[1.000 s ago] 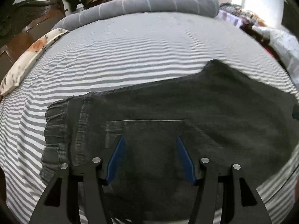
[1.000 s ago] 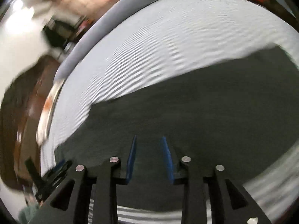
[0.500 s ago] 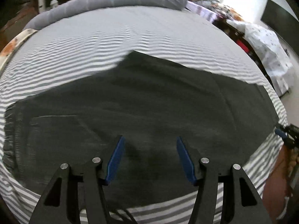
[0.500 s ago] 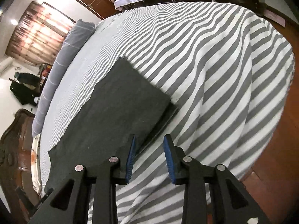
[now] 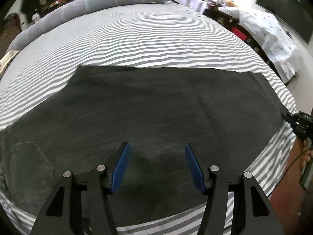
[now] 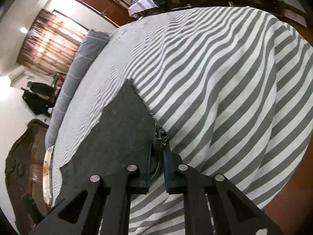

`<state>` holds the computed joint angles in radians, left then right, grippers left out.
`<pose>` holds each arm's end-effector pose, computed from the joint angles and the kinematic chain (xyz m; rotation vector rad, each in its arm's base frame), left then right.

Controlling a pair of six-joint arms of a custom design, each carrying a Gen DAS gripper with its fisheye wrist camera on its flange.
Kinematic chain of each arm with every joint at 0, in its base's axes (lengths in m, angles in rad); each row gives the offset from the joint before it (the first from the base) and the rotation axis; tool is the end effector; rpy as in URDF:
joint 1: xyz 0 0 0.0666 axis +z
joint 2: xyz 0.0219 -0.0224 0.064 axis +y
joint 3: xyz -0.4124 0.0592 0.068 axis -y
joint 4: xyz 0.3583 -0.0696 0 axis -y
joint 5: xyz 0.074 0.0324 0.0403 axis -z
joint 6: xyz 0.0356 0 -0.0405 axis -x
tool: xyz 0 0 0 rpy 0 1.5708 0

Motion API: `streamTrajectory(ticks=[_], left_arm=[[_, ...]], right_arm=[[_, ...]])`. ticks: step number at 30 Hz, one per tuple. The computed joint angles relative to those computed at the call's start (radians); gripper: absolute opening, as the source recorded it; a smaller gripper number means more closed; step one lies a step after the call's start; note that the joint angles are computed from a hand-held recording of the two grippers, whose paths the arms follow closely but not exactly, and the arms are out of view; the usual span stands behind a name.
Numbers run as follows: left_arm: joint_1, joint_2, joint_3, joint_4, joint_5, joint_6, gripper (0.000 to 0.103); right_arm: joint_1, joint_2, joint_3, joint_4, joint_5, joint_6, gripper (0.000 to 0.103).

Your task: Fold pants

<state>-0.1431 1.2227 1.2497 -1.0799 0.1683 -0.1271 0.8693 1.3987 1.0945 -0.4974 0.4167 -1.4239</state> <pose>0.3526 -0.0572 0.4562 0.4103 2.5848 -0.2262 0.2915 0.3220 0.3645 0.8463 2.2304 0.6699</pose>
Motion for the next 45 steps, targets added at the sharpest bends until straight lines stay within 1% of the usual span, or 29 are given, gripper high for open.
streamTrajectory(ticks=[2, 3, 4, 8, 10, 11, 13, 14, 15, 16, 17, 19, 20, 22, 23, 25, 26, 28, 29, 30, 32, 34, 35, 39, 43, 44, 45], left_arm=[[-0.036, 0.001, -0.001, 0.005, 0.001, 0.002, 0.059], [-0.051, 0.001, -0.002, 0.008, 0.003, 0.002, 0.059], [-0.065, 0.002, -0.003, 0.009, 0.002, 0.003, 0.059], [-0.122, -0.003, -0.018, 0.02, -0.002, 0.001, 0.059], [-0.149, -0.005, -0.031, 0.026, -0.008, -0.013, 0.059], [-0.16, -0.003, -0.037, 0.027, -0.01, -0.018, 0.059], [-0.18, 0.016, -0.046, 0.022, -0.021, -0.041, 0.059], [-0.187, 0.018, -0.055, 0.037, -0.037, -0.054, 0.059], [-0.193, 0.009, -0.075, 0.078, -0.043, -0.079, 0.059], [-0.195, 0.006, -0.083, 0.097, -0.042, -0.096, 0.061], [-0.192, 0.008, -0.083, 0.1, -0.036, -0.106, 0.061], [-0.175, 0.015, -0.067, 0.074, -0.005, -0.1, 0.061], [-0.152, 0.024, -0.044, 0.039, 0.036, -0.094, 0.061], [-0.117, 0.035, -0.016, -0.003, 0.097, -0.076, 0.061], [-0.078, 0.037, 0.003, -0.032, 0.146, -0.07, 0.061], [-0.018, 0.032, 0.023, -0.058, 0.205, -0.075, 0.063], [0.019, 0.032, 0.038, -0.077, 0.232, -0.079, 0.063], [0.117, 0.043, 0.077, -0.147, 0.306, -0.092, 0.063], [0.147, 0.047, 0.085, -0.164, 0.323, -0.095, 0.063], [0.197, 0.053, 0.102, -0.194, 0.344, -0.103, 0.063], [0.268, 0.06, 0.125, -0.232, 0.356, -0.124, 0.063], [0.355, 0.066, 0.15, -0.268, 0.368, -0.164, 0.063], [0.379, 0.071, 0.163, -0.282, 0.371, -0.177, 0.063], [0.508, 0.09, 0.201, -0.357, 0.399, -0.269, 0.063], [0.611, 0.101, 0.21, -0.403, 0.417, -0.36, 0.063], [0.612, 0.099, 0.203, -0.398, 0.416, -0.356, 0.063], [0.633, 0.103, 0.199, -0.406, 0.422, -0.368, 0.063]], right_arm=[[0.006, -0.007, -0.016, 0.038, -0.002, 0.014, 0.013], [0.006, -0.007, -0.021, 0.033, -0.004, 0.011, 0.014], [0.003, 0.004, -0.016, 0.017, -0.009, 0.0, 0.016], [-0.001, 0.004, -0.041, 0.064, -0.004, -0.037, 0.016], [0.001, 0.004, -0.03, 0.05, 0.005, -0.045, 0.009], [0.004, 0.002, -0.024, 0.041, 0.01, -0.045, 0.008], [0.009, 0.004, 0.0, 0.011, 0.021, -0.055, 0.007], [0.014, 0.001, 0.006, 0.01, 0.029, -0.056, 0.007], [0.016, 0.001, 0.013, 0.008, 0.033, -0.052, 0.007], [0.02, 0.003, 0.03, -0.003, 0.039, -0.044, 0.006], [0.024, 0.006, 0.045, -0.009, 0.041, -0.038, 0.006], [0.025, 0.016, 0.081, -0.02, 0.038, -0.016, 0.006], [0.026, 0.024, 0.108, -0.032, 0.037, 0.001, 0.006], [0.03, 0.05, 0.175, -0.051, 0.033, 0.046, 0.006], [0.031, 0.065, 0.211, -0.064, 0.028, 0.064, 0.006], [0.036, 0.099, 0.276, -0.069, 0.013, 0.103, 0.006], [0.038, 0.119, 0.312, -0.074, 0.004, 0.124, 0.006], [0.045, 0.177, 0.41, -0.103, -0.018, 0.179, 0.006], [0.049, 0.2, 0.448, -0.114, -0.028, 0.198, 0.006], [0.054, 0.237, 0.504, -0.126, -0.047, 0.225, 0.006], [0.065, 0.3, 0.6, -0.151, -0.08, 0.263, 0.006], [0.075, 0.367, 0.698, -0.181, -0.116, 0.299, 0.006], [0.083, 0.417, 0.772, -0.212, -0.139, 0.323, 0.006], [0.114, 0.577, 1.007, -0.316, -0.218, 0.387, 0.006], [0.149, 0.747, 1.262, -0.45, -0.293, 0.423, 0.006], [0.158, 0.778, 1.305, -0.474, -0.308, 0.426, 0.006], [0.164, 0.806, 1.346, -0.493, -0.324, 0.43, 0.006]])
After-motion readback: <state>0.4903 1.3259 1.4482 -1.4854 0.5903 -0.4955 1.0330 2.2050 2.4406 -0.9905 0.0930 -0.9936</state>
